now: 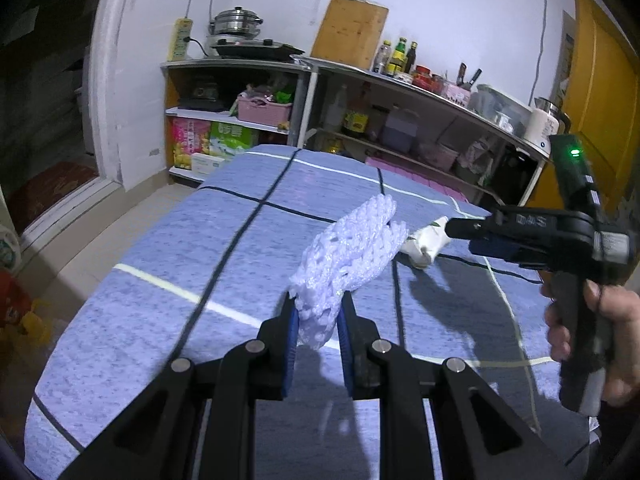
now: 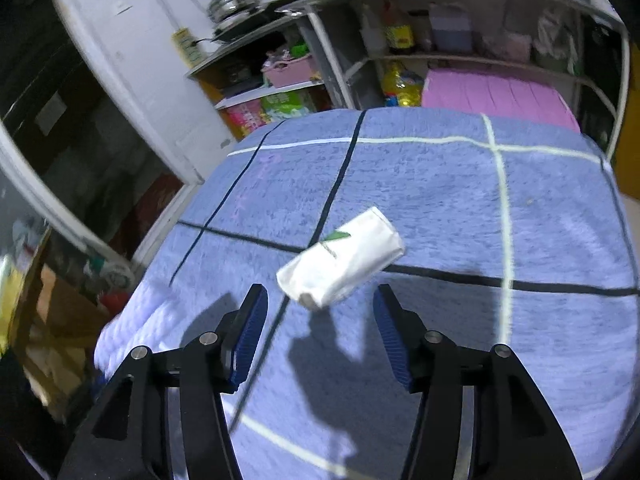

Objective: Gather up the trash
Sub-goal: 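Grasp the white paper cup with the right tool while the left tool holds the foam net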

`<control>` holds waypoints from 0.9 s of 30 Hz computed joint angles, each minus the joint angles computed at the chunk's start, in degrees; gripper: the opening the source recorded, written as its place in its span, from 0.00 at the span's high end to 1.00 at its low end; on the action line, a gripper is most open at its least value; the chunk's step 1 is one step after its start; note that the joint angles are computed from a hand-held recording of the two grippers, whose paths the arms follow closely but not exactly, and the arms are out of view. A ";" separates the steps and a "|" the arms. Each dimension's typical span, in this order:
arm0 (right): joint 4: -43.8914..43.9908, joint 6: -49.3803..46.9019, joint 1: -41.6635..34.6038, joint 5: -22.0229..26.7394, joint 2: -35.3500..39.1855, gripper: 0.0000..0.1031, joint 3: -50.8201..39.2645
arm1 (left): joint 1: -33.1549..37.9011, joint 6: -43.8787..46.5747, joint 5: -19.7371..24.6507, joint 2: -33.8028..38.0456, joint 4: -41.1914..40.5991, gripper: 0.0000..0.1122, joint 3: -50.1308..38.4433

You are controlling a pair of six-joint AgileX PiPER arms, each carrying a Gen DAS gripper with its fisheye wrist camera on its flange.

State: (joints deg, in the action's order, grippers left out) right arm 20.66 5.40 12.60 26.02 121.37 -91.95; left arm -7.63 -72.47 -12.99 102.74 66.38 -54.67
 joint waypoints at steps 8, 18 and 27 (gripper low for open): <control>-16.26 23.69 2.34 5.44 9.28 0.44 -15.12 | 3.89 2.20 -4.14 -0.07 -0.98 0.83 1.59; -19.60 27.48 2.26 11.99 13.75 0.44 -21.95 | 4.26 -0.85 -5.65 0.70 2.20 0.83 1.04; -13.64 23.33 1.50 15.48 17.09 0.46 -26.53 | 3.70 -3.43 -5.27 0.77 4.49 0.83 0.38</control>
